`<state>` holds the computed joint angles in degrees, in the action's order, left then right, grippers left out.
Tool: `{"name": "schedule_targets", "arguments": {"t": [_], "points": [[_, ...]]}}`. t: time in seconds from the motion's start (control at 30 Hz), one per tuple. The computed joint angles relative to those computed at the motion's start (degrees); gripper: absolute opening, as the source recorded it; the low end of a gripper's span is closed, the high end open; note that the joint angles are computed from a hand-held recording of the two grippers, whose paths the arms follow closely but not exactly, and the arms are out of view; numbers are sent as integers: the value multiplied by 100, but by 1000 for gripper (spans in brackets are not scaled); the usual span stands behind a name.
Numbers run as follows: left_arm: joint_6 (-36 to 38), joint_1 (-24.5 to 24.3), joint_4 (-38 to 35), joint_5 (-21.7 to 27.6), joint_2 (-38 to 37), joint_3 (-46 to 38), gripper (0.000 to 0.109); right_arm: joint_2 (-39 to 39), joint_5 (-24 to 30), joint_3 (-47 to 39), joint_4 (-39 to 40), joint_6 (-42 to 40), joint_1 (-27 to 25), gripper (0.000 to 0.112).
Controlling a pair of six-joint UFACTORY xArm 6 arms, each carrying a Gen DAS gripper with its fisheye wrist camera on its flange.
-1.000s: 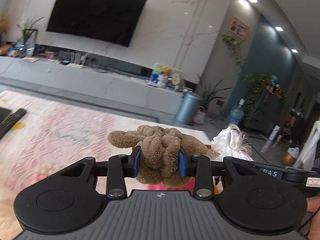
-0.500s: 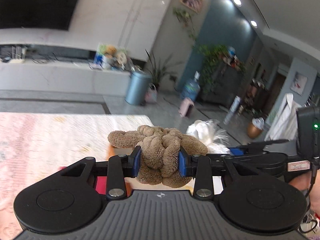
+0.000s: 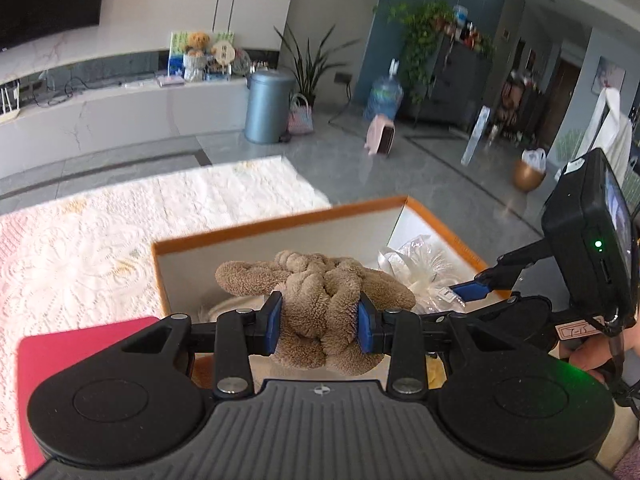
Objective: Organize soft objects
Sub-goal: 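Lift and carry the brown towel and ribbon-tied bag with both tools over the orange box, then open both tools to drop the towel and ribbon-tied bag into the orange box, then move both open tools back to the pink knitted item and orange knitted fruit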
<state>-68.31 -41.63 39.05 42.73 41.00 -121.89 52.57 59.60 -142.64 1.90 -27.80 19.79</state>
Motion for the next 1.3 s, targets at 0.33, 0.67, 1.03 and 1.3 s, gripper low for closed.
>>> {"name": "schedule_targets", "arguments": {"t": [0.33, 0.67, 1.03, 1.3], "points": [[392, -44, -460, 363, 454, -586, 51, -322, -549, 851, -214, -238, 48, 42], [-253, 59, -71, -219, -86, 202, 88, -663, -753, 1363, -459, -255, 107, 67], [-864, 2, 599, -447, -664, 802, 88, -1077, -441, 1563, -1006, -107, 220, 83], [-1875, -107, 1577, -543, -1584, 1875, 88, -2063, -892, 2692, -1384, 355, 337, 86]]}}
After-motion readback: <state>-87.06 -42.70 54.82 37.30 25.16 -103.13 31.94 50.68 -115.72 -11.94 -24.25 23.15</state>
